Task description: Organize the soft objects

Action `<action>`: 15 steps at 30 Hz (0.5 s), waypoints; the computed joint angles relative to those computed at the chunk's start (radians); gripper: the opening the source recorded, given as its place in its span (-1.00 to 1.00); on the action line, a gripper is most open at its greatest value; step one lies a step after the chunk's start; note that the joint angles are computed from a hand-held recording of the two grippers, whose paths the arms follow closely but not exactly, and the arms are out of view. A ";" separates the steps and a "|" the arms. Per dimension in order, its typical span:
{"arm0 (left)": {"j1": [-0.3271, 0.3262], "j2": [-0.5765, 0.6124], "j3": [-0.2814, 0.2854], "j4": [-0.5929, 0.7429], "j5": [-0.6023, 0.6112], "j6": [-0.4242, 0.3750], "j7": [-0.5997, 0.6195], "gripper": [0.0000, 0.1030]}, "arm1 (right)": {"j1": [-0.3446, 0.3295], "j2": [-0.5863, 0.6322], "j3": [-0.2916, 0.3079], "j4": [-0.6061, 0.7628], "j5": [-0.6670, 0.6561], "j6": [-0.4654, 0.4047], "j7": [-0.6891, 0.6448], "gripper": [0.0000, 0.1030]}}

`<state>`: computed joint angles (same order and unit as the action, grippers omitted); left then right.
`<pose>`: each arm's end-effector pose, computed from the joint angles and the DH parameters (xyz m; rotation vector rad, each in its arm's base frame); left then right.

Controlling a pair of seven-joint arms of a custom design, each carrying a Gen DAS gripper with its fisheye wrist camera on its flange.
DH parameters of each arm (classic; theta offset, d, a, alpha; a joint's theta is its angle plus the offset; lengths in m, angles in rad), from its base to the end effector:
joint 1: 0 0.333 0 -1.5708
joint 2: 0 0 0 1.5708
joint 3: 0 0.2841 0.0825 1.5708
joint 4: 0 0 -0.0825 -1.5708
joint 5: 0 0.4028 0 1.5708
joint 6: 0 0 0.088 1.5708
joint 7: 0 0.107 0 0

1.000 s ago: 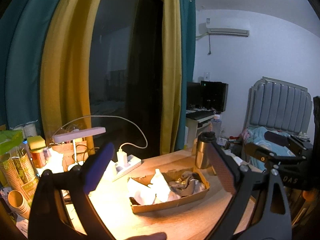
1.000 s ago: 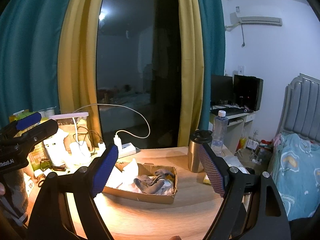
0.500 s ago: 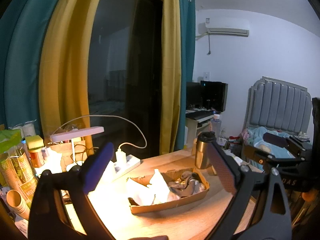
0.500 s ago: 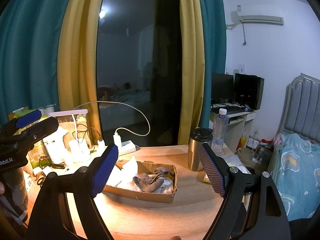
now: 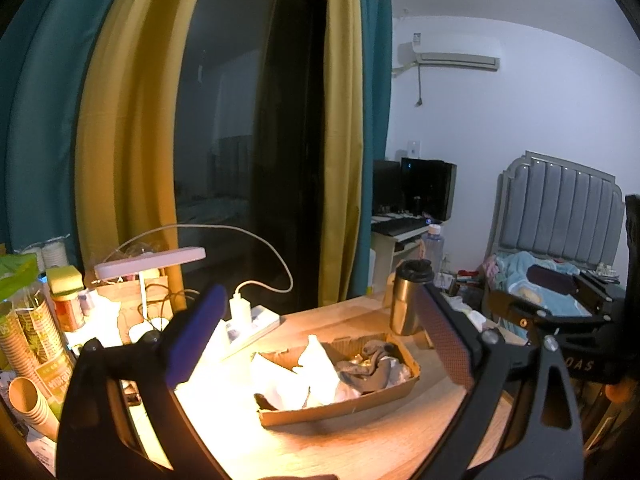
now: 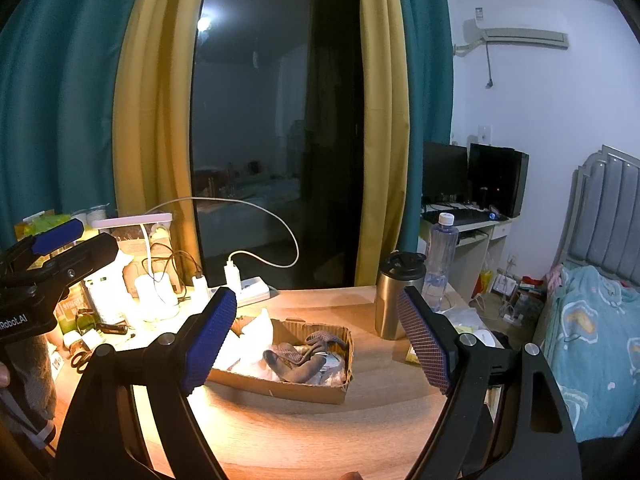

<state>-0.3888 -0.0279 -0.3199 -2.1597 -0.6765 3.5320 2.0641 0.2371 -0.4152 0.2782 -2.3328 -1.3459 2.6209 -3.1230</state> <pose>0.4783 -0.3114 0.5205 -1.1664 1.7275 -1.4174 0.4208 0.2746 0.5146 -1.4745 1.5198 -1.1242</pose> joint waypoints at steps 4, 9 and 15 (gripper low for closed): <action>0.000 0.002 0.000 0.002 -0.001 -0.001 0.002 0.88 | 0.001 0.002 -0.002 0.001 0.005 0.000 -0.005 0.65; 0.000 0.003 0.001 0.002 -0.002 -0.001 0.002 0.88 | 0.000 0.006 -0.005 0.003 0.007 0.006 -0.009 0.65; -0.009 0.040 0.007 0.027 -0.003 -0.001 0.011 0.88 | -0.005 0.009 -0.015 0.003 0.017 0.022 -0.025 0.65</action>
<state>-0.3980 0.0117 -0.3130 -2.1331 -0.6798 3.5314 2.0748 0.2326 -0.4063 0.2633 -2.3302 -1.3288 2.6429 -3.1480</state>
